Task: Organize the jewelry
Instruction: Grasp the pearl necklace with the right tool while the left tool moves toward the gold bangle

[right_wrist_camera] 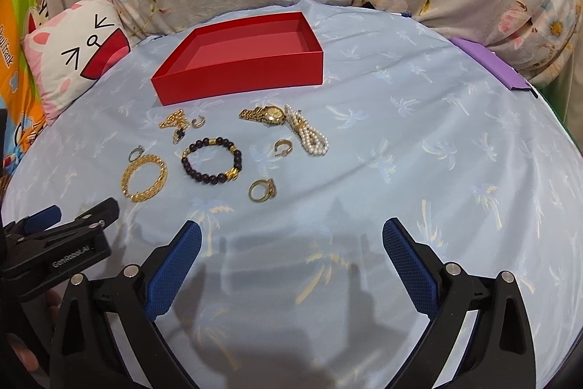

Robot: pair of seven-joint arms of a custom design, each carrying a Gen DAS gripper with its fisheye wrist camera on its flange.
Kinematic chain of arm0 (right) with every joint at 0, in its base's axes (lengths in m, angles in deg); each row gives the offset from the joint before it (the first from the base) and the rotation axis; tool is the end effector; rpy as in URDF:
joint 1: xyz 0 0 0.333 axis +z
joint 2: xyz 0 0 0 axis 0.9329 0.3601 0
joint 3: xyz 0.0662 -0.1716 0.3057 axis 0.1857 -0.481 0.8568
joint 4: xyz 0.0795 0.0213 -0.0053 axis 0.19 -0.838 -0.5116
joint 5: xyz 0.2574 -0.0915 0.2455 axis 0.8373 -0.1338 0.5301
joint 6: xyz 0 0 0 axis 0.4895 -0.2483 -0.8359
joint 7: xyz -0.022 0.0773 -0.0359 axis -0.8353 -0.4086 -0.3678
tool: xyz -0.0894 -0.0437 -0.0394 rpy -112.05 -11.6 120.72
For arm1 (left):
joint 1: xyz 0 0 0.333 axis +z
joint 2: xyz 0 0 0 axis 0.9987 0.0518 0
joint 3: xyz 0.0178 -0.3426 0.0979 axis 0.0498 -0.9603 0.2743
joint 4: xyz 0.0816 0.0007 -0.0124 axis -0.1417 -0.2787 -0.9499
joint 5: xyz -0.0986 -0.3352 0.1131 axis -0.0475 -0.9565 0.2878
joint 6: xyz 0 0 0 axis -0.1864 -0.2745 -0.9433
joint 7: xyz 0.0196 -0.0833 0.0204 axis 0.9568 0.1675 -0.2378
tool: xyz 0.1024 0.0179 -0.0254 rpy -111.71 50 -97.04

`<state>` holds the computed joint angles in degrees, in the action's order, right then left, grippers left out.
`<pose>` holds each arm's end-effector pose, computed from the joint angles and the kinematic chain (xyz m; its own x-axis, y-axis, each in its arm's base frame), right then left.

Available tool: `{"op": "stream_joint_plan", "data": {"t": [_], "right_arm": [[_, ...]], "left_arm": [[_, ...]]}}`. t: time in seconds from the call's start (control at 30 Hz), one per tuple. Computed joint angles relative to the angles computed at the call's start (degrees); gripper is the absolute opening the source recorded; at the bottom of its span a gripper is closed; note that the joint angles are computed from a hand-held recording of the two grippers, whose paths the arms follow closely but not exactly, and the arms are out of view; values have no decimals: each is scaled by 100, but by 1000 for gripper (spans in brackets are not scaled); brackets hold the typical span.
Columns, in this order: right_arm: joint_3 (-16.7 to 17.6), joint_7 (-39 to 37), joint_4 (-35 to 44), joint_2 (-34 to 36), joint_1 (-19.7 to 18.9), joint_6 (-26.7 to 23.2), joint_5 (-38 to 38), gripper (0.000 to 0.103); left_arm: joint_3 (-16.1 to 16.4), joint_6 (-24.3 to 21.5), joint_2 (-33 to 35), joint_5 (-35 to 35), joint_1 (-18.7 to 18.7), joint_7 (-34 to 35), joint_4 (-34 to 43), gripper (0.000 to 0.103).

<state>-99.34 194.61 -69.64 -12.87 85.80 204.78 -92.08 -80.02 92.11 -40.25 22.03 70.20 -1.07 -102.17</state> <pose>0.6141 0.0733 0.4006 -0.2765 -0.9605 -0.0315 -0.7155 0.2277 -0.6605 0.6914 -0.2192 0.3766 -0.1429 -0.9897 -0.0074 -0.7906 0.1187 -0.6007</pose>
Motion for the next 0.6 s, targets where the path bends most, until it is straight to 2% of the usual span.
{"op": "stream_joint_plan", "data": {"t": [0.13, 0.27, 0.4, 0.6], "right_arm": [[341, -791, 246, 248, -481, 231, 741, 89], [531, -1454, 672, 601, -753, 360, 1383, 84], [1150, -2276, 1154, 969, -1341, 311, 2150, 81], [1595, -3143, 1743, 1407, -1724, 129, 2854, 70]], "left_arm": [[-175, -137, 145, -190, 169, 174, 237, 98], [-212, -303, 302, -292, 202, 261, 502, 98], [-390, -504, 464, -488, 316, 456, 765, 98], [-521, -697, 691, -649, 319, 736, 1128, 98]]}}
